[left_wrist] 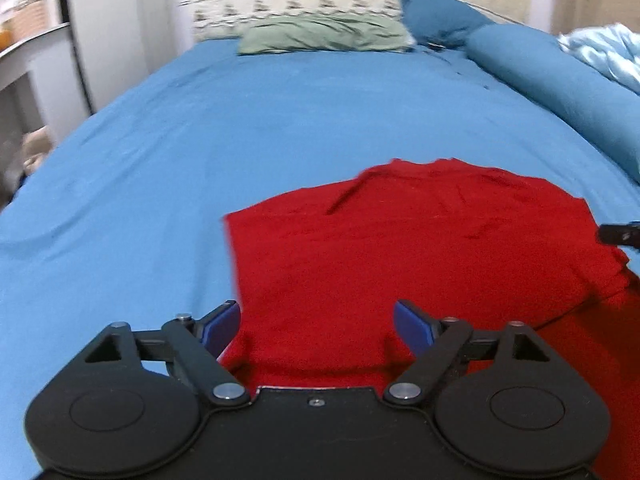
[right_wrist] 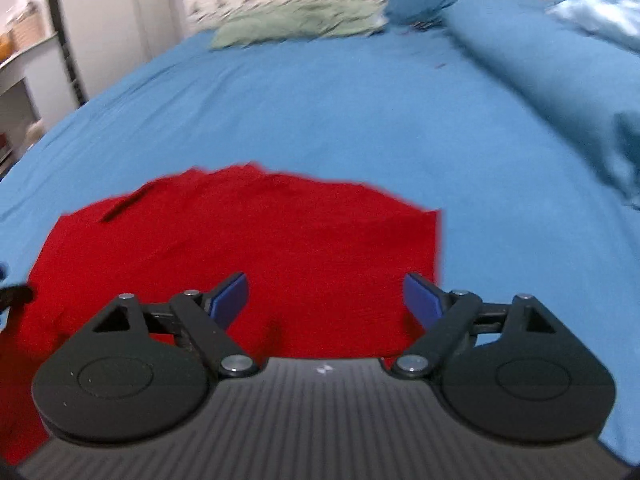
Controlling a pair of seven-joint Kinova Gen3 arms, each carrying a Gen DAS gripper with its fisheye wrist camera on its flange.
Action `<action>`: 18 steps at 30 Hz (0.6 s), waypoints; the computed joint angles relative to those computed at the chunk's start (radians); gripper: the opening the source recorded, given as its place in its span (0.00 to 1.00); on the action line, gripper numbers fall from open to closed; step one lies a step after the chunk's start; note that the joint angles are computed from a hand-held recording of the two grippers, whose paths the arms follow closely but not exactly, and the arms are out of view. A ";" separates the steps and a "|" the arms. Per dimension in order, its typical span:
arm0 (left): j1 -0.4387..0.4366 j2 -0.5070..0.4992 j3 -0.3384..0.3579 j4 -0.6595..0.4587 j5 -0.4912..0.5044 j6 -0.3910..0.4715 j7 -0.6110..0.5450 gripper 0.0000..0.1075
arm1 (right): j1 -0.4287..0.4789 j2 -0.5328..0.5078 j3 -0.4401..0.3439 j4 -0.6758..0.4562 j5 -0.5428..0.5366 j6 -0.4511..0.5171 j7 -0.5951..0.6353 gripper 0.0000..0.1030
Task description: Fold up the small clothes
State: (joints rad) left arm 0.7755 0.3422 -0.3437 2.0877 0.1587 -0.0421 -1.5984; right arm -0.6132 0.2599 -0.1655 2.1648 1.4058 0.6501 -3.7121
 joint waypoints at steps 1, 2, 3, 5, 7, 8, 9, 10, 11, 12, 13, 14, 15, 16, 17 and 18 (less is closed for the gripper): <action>-0.014 0.024 0.017 -0.016 -0.008 -0.011 -0.005 0.81 | 0.017 0.018 -0.001 -0.003 0.017 -0.024 -0.008 0.97; -0.038 0.052 0.042 -0.041 -0.015 -0.008 -0.011 0.81 | 0.048 0.037 -0.019 -0.006 0.031 -0.041 -0.019 0.97; -0.055 0.076 0.054 -0.069 -0.015 0.011 -0.010 0.81 | 0.091 0.058 -0.053 -0.006 0.044 -0.051 -0.039 0.97; -0.103 0.129 0.080 -0.141 -0.017 0.087 0.015 0.81 | 0.140 0.090 -0.089 0.007 0.082 -0.065 -0.114 0.97; -0.169 0.159 0.128 -0.177 -0.026 0.120 0.040 0.88 | 0.133 0.087 -0.097 0.046 0.142 -0.057 -0.191 0.97; -0.209 0.156 0.166 -0.183 -0.030 0.125 0.050 0.88 | 0.120 0.087 -0.091 0.055 0.158 -0.052 -0.212 0.97; -0.250 0.150 0.205 -0.193 -0.032 0.140 0.061 0.86 | 0.089 0.083 -0.081 0.061 0.158 -0.044 -0.216 0.97; -0.275 0.143 0.230 -0.196 -0.039 0.139 0.070 0.86 | 0.076 0.075 -0.073 0.062 0.154 -0.041 -0.204 0.98; -0.294 0.131 0.247 -0.193 -0.050 0.121 0.074 0.86 | 0.081 0.059 -0.082 0.070 0.164 -0.035 -0.206 0.98; -0.295 0.129 0.247 -0.190 -0.067 0.097 0.082 0.86 | 0.103 0.042 -0.107 0.081 0.186 -0.028 -0.216 0.98; -0.294 0.133 0.241 -0.199 -0.083 0.085 0.086 0.86 | 0.114 0.033 -0.131 0.093 0.200 -0.011 -0.231 0.98; -0.306 0.145 0.250 -0.221 -0.099 0.086 0.084 0.86 | 0.124 0.033 -0.140 0.093 0.212 -0.001 -0.229 0.98; -0.325 0.160 0.267 -0.246 -0.111 0.098 0.082 0.86 | 0.149 0.035 -0.159 0.086 0.217 0.001 -0.219 0.98; -0.345 0.178 0.285 -0.274 -0.122 0.111 0.080 0.86 | 0.165 0.038 -0.163 0.080 0.228 -0.012 -0.213 0.98; -0.371 0.200 0.309 -0.304 -0.131 0.122 0.076 0.86 | 0.184 0.044 -0.169 0.078 0.247 -0.023 -0.220 0.98; -0.387 0.216 0.326 -0.320 -0.136 0.129 0.076 0.86 | 0.189 0.050 -0.167 0.075 0.258 -0.030 -0.225 0.98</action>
